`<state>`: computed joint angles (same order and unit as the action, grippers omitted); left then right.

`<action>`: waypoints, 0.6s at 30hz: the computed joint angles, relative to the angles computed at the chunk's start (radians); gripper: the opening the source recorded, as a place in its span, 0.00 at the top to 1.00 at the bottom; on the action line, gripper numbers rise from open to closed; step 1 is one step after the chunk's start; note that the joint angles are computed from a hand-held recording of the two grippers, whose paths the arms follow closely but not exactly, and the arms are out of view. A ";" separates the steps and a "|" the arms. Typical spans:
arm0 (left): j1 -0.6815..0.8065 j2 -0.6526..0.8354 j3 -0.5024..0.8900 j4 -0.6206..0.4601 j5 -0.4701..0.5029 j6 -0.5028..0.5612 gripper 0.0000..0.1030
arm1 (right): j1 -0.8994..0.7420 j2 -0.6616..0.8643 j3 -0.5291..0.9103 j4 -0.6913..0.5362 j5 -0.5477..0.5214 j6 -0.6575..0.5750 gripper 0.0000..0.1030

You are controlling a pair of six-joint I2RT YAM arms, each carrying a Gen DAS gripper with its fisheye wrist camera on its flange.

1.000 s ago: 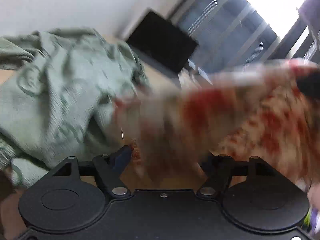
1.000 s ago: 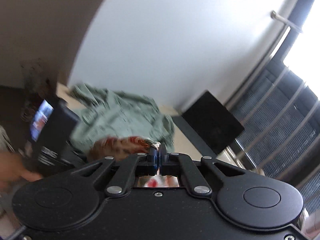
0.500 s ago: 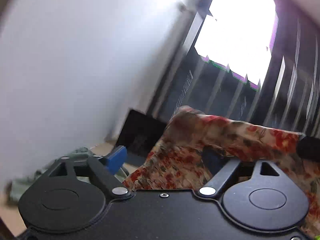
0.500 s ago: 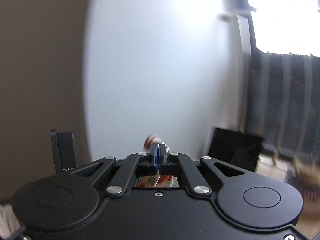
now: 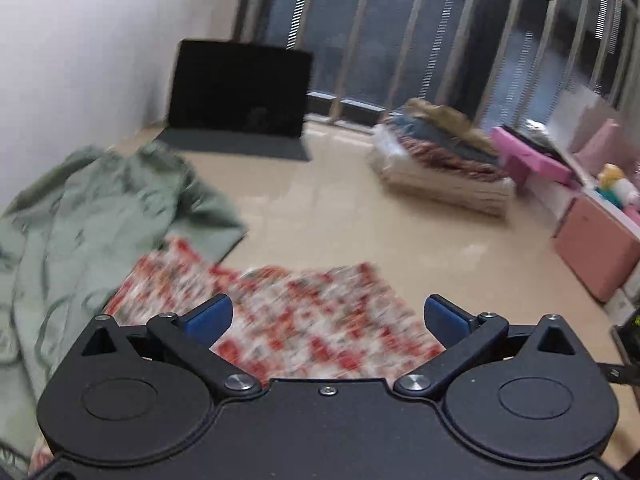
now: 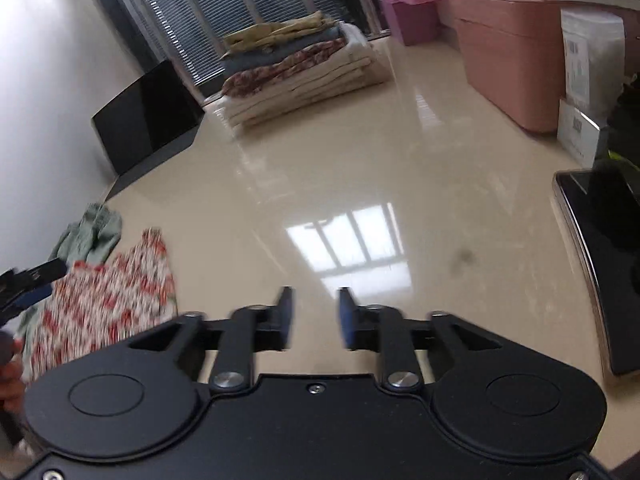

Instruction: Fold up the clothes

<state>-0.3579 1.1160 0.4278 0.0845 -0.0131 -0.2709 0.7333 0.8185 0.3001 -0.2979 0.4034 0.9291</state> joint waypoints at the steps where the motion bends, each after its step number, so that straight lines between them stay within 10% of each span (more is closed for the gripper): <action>1: 0.020 -0.016 -0.011 -0.004 0.006 -0.003 0.00 | 0.029 0.016 -0.003 0.020 0.012 -0.008 0.55; 12: 0.220 -0.443 -0.186 -0.271 -0.082 0.272 0.00 | 0.307 0.476 0.161 0.384 0.088 -0.260 0.23; 15: 0.283 -0.565 -0.224 -0.346 -0.081 0.349 0.00 | 0.324 0.609 0.240 0.456 0.089 -0.343 0.30; 18: 0.334 -0.661 -0.253 -0.394 -0.046 0.407 0.15 | 0.302 0.700 0.312 0.457 0.054 -0.371 0.71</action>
<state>-0.0241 0.4548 0.1743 -0.3095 -0.0593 0.1356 1.0357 1.5185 0.6126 0.1587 0.4571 0.5577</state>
